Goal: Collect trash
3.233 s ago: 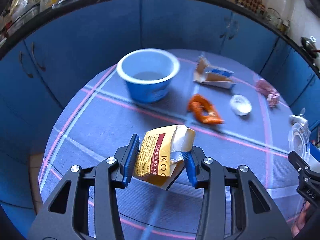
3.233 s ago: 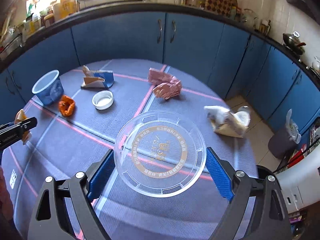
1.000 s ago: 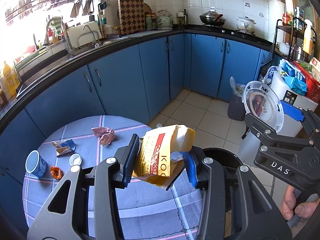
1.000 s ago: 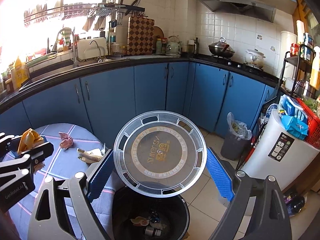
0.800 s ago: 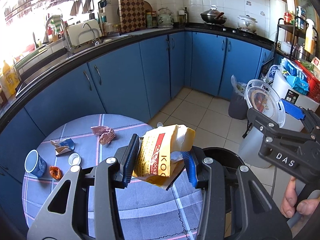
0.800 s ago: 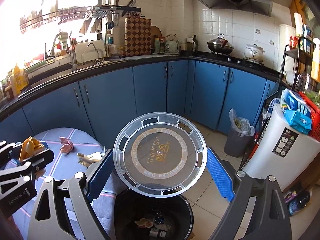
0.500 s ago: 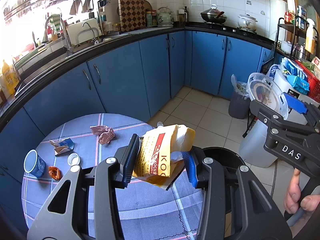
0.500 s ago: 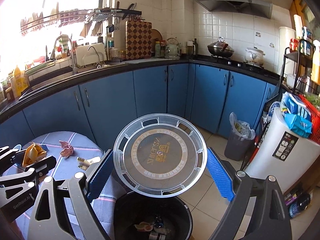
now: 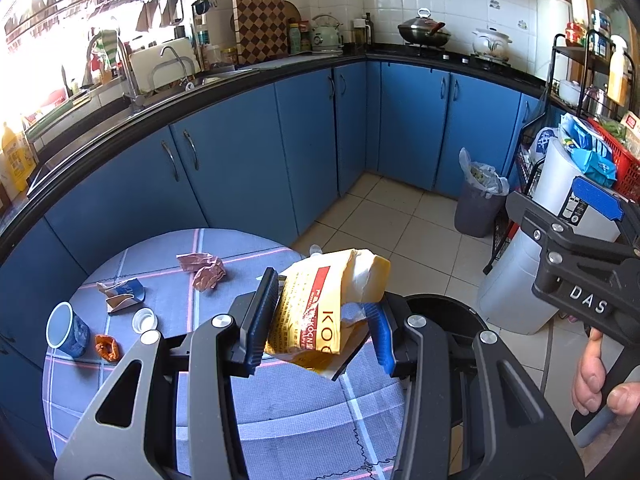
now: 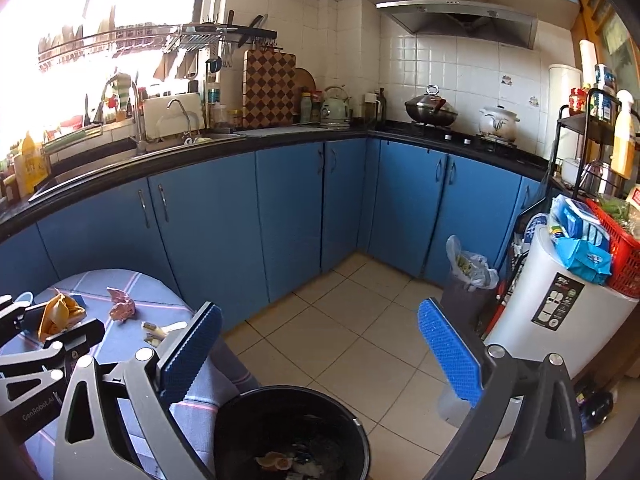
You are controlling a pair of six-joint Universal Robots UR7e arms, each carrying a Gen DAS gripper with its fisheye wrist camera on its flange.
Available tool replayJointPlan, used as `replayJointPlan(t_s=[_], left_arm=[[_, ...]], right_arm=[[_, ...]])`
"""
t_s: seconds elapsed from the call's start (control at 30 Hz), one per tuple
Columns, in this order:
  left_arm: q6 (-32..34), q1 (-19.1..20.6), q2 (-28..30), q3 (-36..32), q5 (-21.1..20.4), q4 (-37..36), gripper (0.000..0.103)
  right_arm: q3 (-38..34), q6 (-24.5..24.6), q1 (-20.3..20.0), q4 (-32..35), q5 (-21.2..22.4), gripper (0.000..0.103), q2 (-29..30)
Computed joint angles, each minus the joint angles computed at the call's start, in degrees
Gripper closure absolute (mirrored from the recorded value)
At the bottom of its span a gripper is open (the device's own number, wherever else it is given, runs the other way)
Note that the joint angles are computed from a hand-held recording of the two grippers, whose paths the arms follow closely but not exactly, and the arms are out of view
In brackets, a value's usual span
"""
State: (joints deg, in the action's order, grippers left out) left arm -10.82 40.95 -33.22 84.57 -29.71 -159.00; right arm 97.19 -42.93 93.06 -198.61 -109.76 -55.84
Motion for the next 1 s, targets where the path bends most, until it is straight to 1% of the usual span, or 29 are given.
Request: replayJointPlan(t_s=[0.2,0.37,0.43,0.47,0.5,0.53,0.6,0.67,0.83,1.0], left_arm=[[1.63,0.27,2.38,-3.53,-1.57,0.56,0.059],[2.58,0.51,5.78,-8.27,-3.93,2.54,0.057],[3.38,0.32,7.04,-9.57,-4.22,2.5,0.051],[3.9,0.17,7.56,-9.93,-3.94,2.13,0.041],[4.91,-0.16,8.53,-10.51,-2.57,0.55,0.035],[5.81,-0.23,8.92,-10.75,-2.05,-0.61,0.032],[6.69,-0.22,9.57,-11.5,-1.56,-1.82,0.017],[6.93,-0.06,9.83,-12.05,-2.08,-2.59,0.015],[8.21,-0.21,10.55,-12.33,0.06,-3.81,0.011],[6.53,-0.03,8.52,-9.11,2.4,-3.38,0.011]], right_arm=[[1.11,-1.12,-0.59,-1.92,-1.06,0.007,-0.55],[1.91,-1.47,-1.47,-2.8,-1.78,0.007,-1.52],[2.18,-1.24,-1.9,-2.81,-1.91,0.007,-2.05],[2.32,-1.19,-2.05,-2.87,-1.92,0.007,-2.23],[2.41,-1.02,-2.25,-3.32,-2.09,0.007,-2.38],[2.46,-0.78,-2.39,-3.52,-2.09,0.007,-2.54],[2.65,0.68,-3.02,-2.73,-1.51,0.007,-3.39],[2.56,1.65,-3.48,-1.98,-1.24,0.007,-3.81],[2.59,1.46,-3.61,-1.84,-1.35,0.007,-3.6],[3.1,1.82,-3.16,-0.86,-1.23,0.007,-3.32]])
